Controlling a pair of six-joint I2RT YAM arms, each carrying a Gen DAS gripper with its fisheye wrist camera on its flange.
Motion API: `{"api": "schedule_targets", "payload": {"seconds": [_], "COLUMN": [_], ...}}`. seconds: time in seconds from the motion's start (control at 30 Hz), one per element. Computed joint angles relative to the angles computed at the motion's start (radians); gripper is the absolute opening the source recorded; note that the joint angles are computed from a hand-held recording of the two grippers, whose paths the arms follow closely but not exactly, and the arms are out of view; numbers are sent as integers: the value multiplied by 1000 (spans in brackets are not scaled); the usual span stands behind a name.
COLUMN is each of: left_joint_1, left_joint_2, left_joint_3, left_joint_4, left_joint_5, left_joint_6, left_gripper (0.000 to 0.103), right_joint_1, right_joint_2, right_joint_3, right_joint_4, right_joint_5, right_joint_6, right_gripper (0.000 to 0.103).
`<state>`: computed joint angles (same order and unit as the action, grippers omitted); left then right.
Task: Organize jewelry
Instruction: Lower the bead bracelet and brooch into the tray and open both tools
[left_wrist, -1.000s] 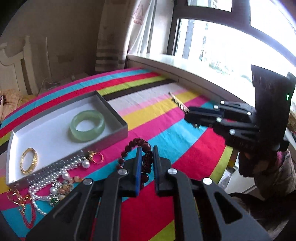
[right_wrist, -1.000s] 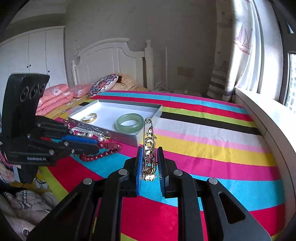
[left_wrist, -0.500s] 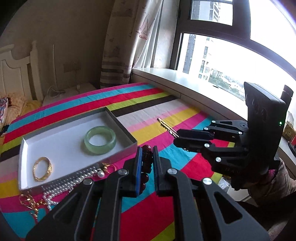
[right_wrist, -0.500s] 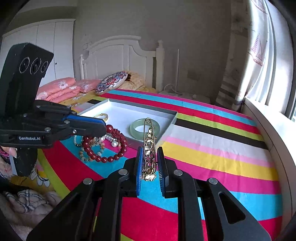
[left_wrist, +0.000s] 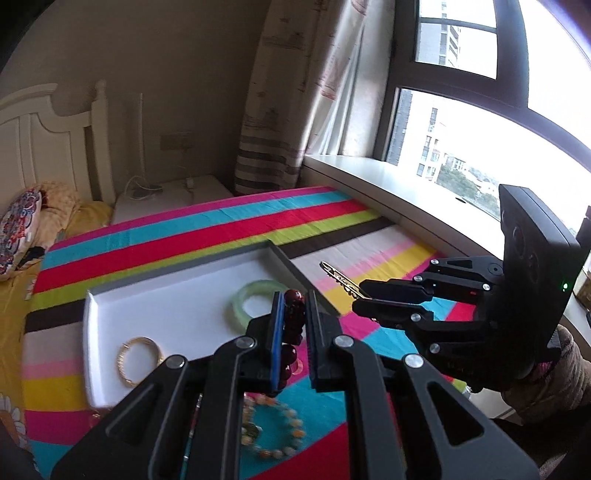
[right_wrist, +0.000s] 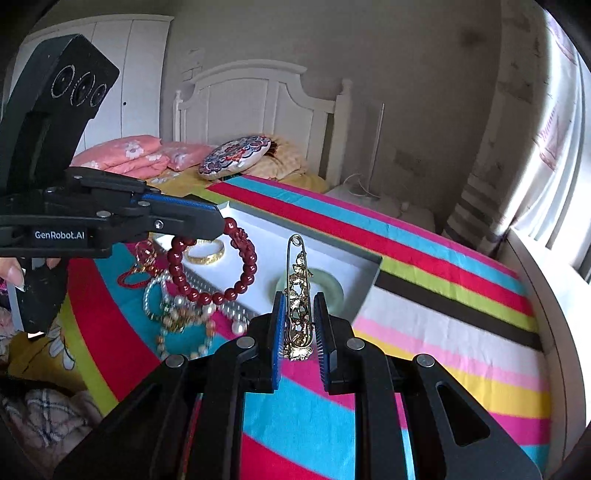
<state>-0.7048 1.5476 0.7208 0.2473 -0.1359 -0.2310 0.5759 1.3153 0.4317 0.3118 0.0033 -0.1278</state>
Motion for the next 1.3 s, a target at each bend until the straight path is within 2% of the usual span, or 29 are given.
{"api": "schedule_targets", "payload": {"seconds": [0.2, 0.4, 0.7, 0.83, 0.9, 0.97, 1.03, 1.1, 1.17, 1.2, 1.3], "left_joint_1": [89, 180, 262, 288, 298, 307, 303, 300, 293, 281, 251], "left_joint_2": [14, 119, 238, 307, 323, 311, 271, 221, 172, 138, 49], "left_joint_3": [26, 99, 198, 252, 246, 200, 117, 42, -26, -72, -191], "left_joint_4": [-24, -31, -33, -43, -24, 20, 95, 131, 157, 173, 213], "left_joint_5": [30, 39, -42, -30, -21, -18, -58, -122, -181, -233, -333], "left_joint_6": [32, 39, 53, 22, 2, -32, -57, -76, -79, -77, -68], "left_gripper": [10, 10, 10, 11, 19, 57, 74, 83, 93, 95, 100], "right_joint_1": [21, 2, 14, 12, 12, 11, 10, 9, 8, 8, 6], "right_joint_2": [143, 330, 584, 668, 683, 664, 614, 554, 486, 459, 378], "right_joint_3": [124, 297, 588, 683, 696, 663, 593, 525, 446, 413, 318], "right_joint_4": [-5, -49, -178, -223, -237, -216, -161, -124, -71, -47, 2], "right_joint_5": [15, -8, 1, -9, -4, -7, -4, -2, 6, 12, -1], "right_joint_6": [-6, 8, 25, 62, 85, 103, 104, 108, 121, 127, 149], "right_gripper": [18, 18, 18, 18, 30, 60, 65, 67, 82, 86, 87]}}
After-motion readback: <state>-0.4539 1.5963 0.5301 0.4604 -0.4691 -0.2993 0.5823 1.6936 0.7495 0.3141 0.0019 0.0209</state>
